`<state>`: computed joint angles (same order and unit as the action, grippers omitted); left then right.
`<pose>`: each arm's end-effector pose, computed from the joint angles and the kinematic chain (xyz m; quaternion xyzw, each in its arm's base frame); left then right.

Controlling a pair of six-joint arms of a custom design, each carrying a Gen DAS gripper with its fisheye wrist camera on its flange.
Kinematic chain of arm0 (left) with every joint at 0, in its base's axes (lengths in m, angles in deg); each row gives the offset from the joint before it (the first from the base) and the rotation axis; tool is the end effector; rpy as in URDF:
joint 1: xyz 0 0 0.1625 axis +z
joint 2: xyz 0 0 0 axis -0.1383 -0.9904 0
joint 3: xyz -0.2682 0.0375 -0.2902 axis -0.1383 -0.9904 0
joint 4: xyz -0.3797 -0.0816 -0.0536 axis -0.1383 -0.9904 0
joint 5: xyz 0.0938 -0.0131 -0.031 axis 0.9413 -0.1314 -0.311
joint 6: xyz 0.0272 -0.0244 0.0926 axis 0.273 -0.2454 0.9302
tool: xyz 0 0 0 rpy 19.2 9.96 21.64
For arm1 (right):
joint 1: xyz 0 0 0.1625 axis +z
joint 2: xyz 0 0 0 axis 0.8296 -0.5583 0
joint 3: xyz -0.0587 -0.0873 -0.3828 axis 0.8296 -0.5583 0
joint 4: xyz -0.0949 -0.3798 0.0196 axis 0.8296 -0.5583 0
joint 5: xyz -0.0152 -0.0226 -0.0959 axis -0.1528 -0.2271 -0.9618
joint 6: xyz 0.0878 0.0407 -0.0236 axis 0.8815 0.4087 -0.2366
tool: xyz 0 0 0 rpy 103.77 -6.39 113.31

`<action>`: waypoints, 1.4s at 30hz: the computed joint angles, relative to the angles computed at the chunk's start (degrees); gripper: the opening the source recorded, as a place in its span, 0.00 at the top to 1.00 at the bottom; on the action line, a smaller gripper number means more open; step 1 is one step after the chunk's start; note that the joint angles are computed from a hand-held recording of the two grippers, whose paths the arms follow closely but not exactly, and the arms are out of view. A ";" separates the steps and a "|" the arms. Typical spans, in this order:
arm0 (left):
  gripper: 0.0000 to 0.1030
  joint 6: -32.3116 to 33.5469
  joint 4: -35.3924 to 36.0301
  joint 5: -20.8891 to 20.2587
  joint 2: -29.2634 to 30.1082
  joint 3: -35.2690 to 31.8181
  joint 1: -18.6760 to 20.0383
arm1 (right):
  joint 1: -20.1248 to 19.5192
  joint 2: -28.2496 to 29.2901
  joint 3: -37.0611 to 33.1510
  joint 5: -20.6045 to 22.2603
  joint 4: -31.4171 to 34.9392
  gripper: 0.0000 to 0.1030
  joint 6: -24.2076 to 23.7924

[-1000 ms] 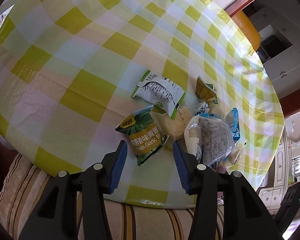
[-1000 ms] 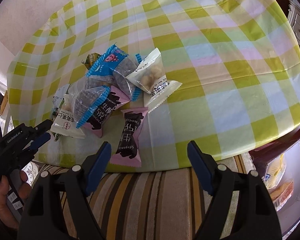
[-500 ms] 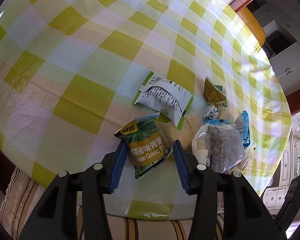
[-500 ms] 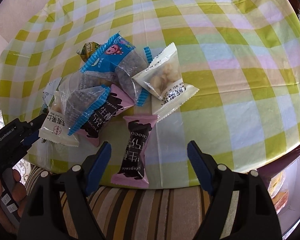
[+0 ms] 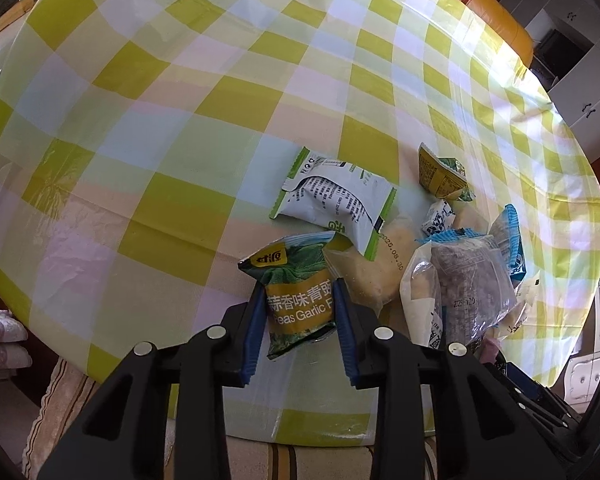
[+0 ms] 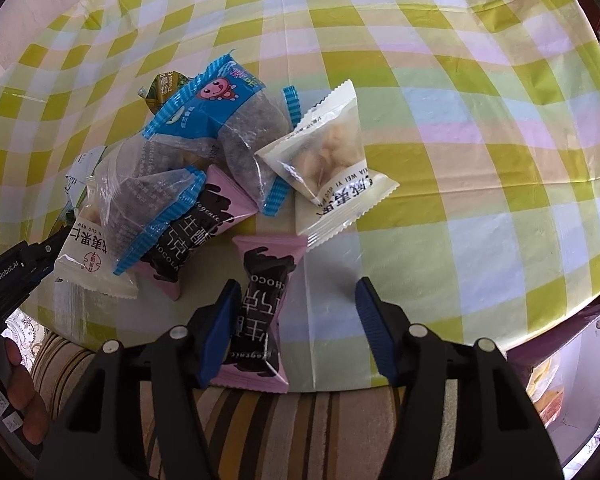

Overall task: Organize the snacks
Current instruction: 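Grasp the pink chocolate bar with the right tool while the left grasps the green garlic-pea packet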

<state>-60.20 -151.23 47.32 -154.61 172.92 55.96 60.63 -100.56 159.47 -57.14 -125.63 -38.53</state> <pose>-0.0192 -0.3483 0.2824 -0.4366 0.7305 -0.4391 0.2880 0.3714 -0.5423 -0.0700 0.4275 -0.8714 -0.0568 0.2339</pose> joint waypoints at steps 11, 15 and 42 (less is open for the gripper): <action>0.72 -8.32 8.53 0.09 -1.12 -0.60 -4.52 | -0.46 -2.42 1.63 2.00 -0.45 0.82 -1.17; 0.72 -11.74 12.11 -0.28 -0.99 -1.17 -6.41 | -0.76 -3.93 2.75 2.78 -0.87 0.82 -1.43; 0.72 18.06 -17.91 2.59 19.67 -7.76 -7.83 | -5.70 -13.12 8.09 2.13 -8.45 0.82 -3.92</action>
